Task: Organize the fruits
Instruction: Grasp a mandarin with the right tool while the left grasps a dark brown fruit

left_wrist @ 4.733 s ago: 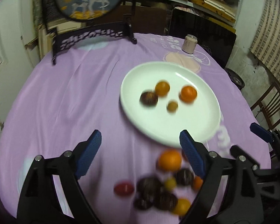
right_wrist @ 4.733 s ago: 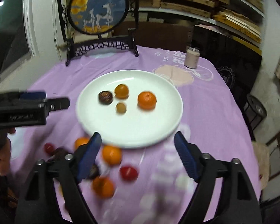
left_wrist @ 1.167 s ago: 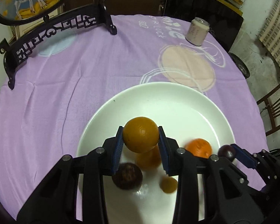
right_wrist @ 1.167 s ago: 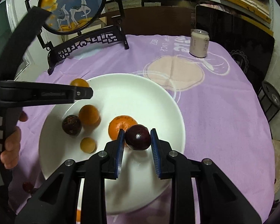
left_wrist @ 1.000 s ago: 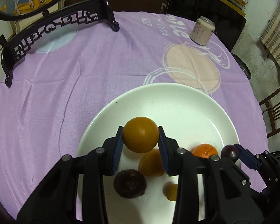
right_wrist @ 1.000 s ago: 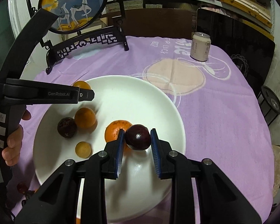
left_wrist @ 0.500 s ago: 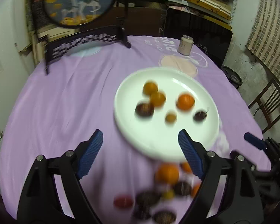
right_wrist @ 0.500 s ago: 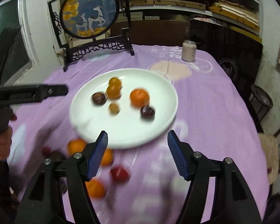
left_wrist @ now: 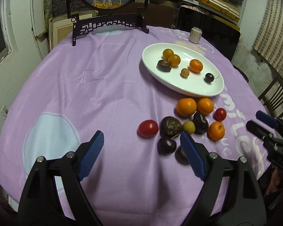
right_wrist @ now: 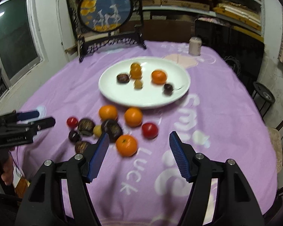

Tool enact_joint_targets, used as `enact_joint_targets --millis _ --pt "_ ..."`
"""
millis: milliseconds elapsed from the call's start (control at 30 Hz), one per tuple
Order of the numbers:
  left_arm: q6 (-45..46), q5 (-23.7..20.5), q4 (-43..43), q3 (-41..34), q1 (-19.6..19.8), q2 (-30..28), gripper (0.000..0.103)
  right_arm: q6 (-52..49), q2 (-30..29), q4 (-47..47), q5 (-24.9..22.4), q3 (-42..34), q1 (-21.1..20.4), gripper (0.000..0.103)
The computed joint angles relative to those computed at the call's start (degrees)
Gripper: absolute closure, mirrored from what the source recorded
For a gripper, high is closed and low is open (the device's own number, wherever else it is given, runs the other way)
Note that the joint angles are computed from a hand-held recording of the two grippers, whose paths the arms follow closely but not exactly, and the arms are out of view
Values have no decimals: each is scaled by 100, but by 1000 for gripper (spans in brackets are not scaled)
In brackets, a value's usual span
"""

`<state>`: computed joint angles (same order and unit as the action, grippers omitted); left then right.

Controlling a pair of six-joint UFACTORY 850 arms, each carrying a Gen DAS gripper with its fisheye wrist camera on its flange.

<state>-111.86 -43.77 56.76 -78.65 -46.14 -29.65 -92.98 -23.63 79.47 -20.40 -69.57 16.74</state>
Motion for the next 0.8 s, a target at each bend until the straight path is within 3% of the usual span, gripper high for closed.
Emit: enact_joint_targets --millis 200,367,433,467,500,633,800 --pt "-236 32 -5 287 -4 147 18 1070 -339 -1068 -10 -169 191 36" --pt "-215 203 -11 364 -77 191 18 1106 -593 -1130 136 -359 299 36" --pt "-66 226 -71 254 -118 114 18 1259 -731 -1369 118 -482 352 44" --pt "37 220 -125 177 -133 59 18 1357 -800 -1467 120 -539 376 59" --pt "153 221 -192 100 -144 0 18 1267 -832 -1374 222 -541 392 66" --pt "633 241 -508 -236 -173 -254 18 950 -752 -967 -159 -464 188 67" --pt "1264 306 -866 -773 -177 -651 18 306 -391 -304 -46 -65 -110 67"
